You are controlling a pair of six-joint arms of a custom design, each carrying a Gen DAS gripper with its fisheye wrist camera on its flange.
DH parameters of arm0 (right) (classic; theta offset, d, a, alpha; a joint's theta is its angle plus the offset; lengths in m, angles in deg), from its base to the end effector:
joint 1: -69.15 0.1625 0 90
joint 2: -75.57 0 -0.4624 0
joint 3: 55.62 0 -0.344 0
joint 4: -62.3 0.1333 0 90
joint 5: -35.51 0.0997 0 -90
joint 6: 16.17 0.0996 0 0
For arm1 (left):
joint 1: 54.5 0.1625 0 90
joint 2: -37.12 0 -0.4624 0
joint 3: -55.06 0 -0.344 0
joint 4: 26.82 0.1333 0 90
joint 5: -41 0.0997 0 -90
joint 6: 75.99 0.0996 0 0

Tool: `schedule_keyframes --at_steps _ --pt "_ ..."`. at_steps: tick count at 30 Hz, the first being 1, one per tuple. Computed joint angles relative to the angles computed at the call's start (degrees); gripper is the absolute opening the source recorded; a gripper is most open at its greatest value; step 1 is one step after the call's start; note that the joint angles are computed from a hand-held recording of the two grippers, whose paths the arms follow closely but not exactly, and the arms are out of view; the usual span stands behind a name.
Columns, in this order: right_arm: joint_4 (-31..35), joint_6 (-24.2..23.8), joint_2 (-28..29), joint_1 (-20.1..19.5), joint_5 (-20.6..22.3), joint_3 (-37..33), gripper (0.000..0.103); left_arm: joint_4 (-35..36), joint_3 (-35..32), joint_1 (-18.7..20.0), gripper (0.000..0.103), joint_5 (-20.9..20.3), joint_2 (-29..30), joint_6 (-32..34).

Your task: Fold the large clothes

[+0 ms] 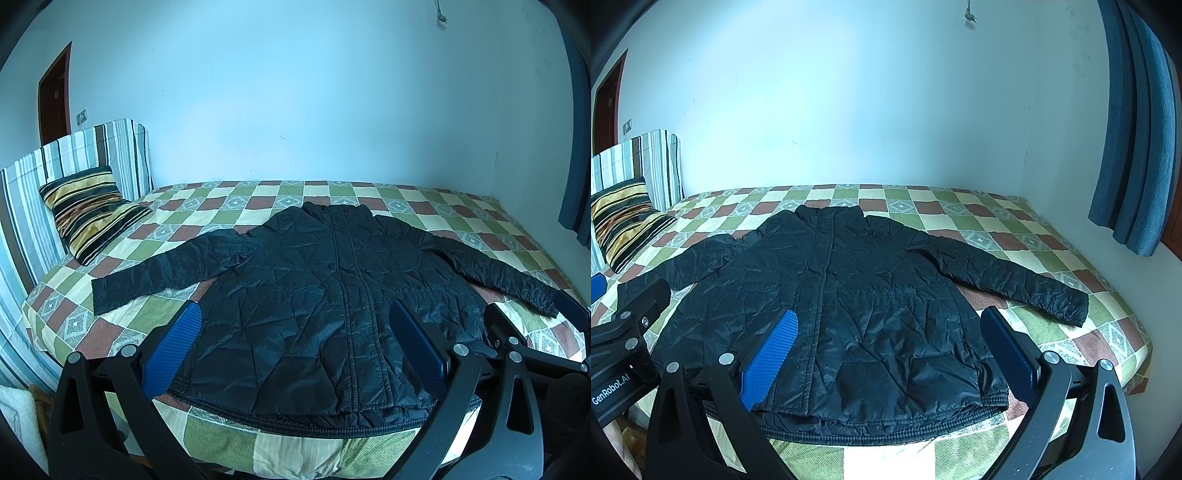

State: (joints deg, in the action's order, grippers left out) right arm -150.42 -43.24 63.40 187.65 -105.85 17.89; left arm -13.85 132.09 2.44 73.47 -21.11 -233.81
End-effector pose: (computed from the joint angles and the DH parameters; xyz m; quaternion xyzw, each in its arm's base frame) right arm 0.3920 -0.6057 0.0159 0.1656 -0.7888 0.4646 0.3669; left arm -0.1245 -0.5896 0.3318 0.1476 0.7871 -0.4645 0.3781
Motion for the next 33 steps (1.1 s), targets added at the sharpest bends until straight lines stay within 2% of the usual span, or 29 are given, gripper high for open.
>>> schedule_keyframes --at_steps 33 --pt "0.90 0.29 0.24 -0.18 -0.23 -0.27 0.098 0.78 -0.47 0.70 0.101 0.31 0.83 -1.22"
